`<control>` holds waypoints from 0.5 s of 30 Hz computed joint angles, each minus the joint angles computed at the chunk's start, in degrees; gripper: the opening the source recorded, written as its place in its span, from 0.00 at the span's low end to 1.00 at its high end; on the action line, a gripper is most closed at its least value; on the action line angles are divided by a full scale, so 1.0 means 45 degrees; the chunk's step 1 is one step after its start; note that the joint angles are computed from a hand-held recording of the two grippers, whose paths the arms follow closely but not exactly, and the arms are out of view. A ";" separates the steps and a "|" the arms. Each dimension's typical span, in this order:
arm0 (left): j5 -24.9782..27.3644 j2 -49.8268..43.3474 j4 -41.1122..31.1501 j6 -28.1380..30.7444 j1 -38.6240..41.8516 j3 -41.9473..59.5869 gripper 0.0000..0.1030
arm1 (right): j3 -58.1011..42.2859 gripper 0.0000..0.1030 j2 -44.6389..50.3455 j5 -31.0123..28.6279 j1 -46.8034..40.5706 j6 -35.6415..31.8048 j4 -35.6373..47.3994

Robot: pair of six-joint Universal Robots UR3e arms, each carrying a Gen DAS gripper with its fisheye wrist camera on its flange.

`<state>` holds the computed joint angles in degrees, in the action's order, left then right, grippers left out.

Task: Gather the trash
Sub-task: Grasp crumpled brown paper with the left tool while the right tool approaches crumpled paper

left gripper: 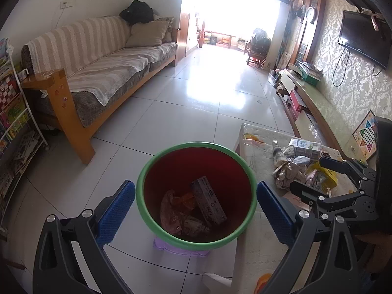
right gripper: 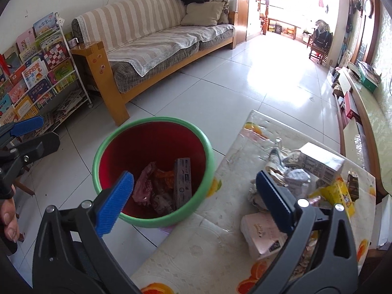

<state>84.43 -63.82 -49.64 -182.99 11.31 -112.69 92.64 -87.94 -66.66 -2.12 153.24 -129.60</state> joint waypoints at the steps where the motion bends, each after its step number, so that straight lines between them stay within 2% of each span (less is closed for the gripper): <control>1: 0.0316 -0.0454 0.0204 -0.0182 -0.0652 0.0216 0.92 | 0.0291 0.95 -0.0382 0.0128 -0.0451 -0.0217 0.0154; 9: 0.1655 -0.4151 0.1426 -0.2033 -0.4665 0.2380 0.92 | 0.1964 0.95 -0.2808 0.1415 -0.4968 -0.2451 0.1789; 15: 0.2161 -0.7161 0.1774 -0.2690 -0.6423 0.4744 0.92 | 0.2315 0.95 -0.3470 0.2250 -0.8368 -0.4567 0.3322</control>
<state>94.15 -96.05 -41.66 -195.10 -17.60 -91.34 103.05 -103.55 -56.54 -39.78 132.68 -114.65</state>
